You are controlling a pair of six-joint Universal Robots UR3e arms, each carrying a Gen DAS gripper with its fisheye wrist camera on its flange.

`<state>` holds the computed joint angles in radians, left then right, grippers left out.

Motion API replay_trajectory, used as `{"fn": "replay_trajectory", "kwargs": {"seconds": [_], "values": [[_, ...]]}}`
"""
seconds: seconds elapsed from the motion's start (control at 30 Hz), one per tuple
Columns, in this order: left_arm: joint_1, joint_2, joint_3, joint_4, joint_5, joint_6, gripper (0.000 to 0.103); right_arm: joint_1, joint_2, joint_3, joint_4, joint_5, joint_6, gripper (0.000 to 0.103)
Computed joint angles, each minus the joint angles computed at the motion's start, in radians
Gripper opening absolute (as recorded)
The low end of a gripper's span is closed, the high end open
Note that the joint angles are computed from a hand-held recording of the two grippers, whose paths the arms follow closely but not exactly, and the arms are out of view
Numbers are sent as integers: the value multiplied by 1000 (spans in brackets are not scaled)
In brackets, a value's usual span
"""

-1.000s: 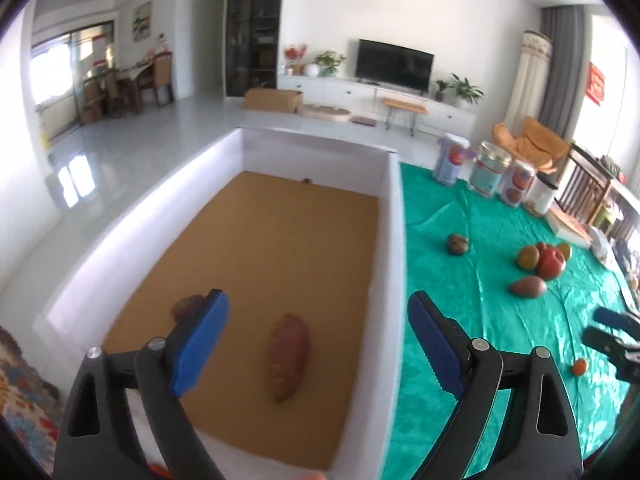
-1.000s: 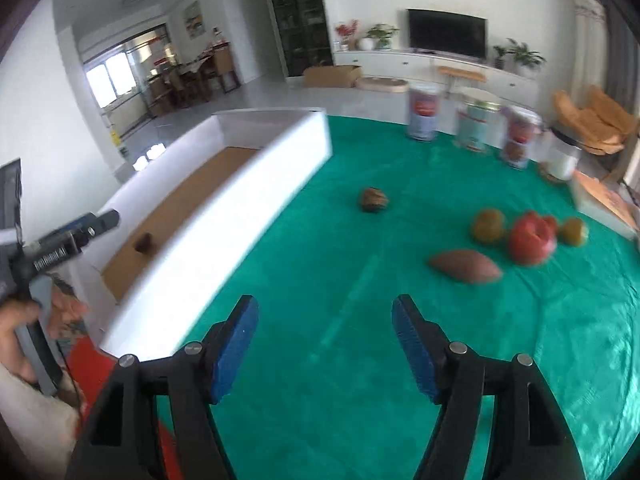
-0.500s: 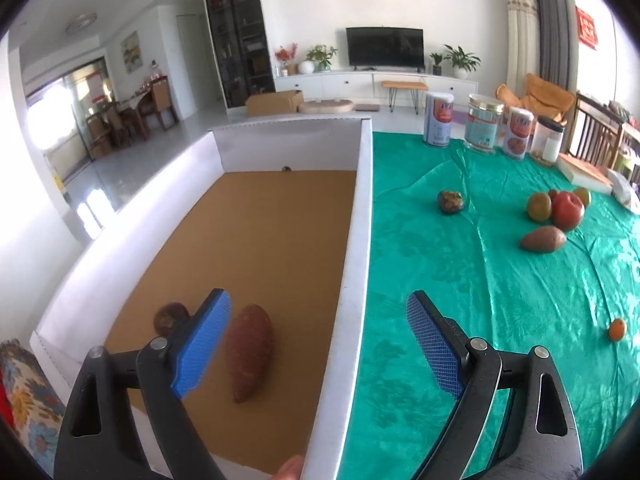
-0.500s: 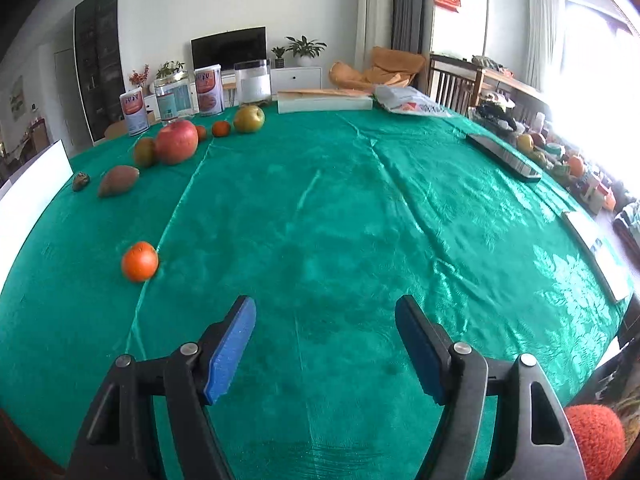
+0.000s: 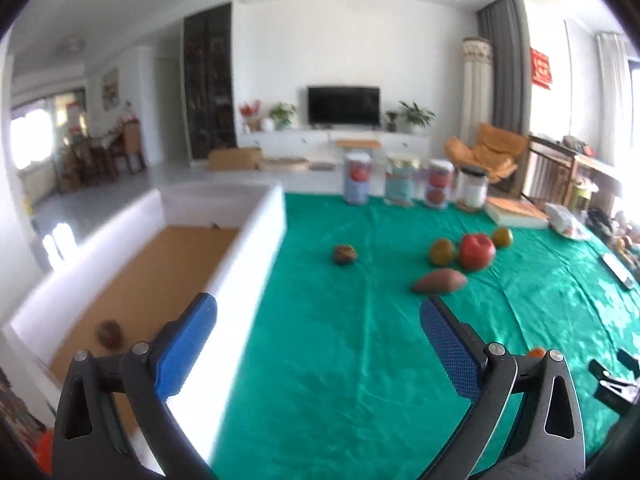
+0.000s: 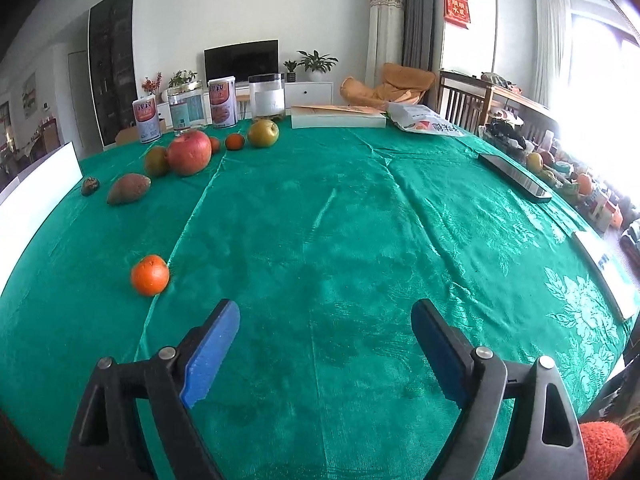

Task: Organize fruits
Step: 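Withdraw both tools from the box back over the table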

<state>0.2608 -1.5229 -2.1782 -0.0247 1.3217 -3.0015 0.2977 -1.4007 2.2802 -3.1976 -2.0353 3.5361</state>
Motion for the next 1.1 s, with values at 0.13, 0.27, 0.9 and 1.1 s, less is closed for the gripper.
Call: {"fn": "replay_trajectory", "kwargs": {"seconds": [0.13, 0.27, 0.9, 1.1], "values": [[-88, -226, 92, -11, 15, 1, 101, 5, 4, 7, -16, -8, -1, 88], [-107, -360, 161, 10, 29, -41, 101, 10, 18, 5, -26, -6, 0, 88], [-107, -476, 262, -117, 24, -71, 101, 14, 86, -28, -45, 6, 0, 88], [-121, -489, 289, -150, 46, -66, 101, 24, 96, -33, -48, -9, 0, 88]]}}
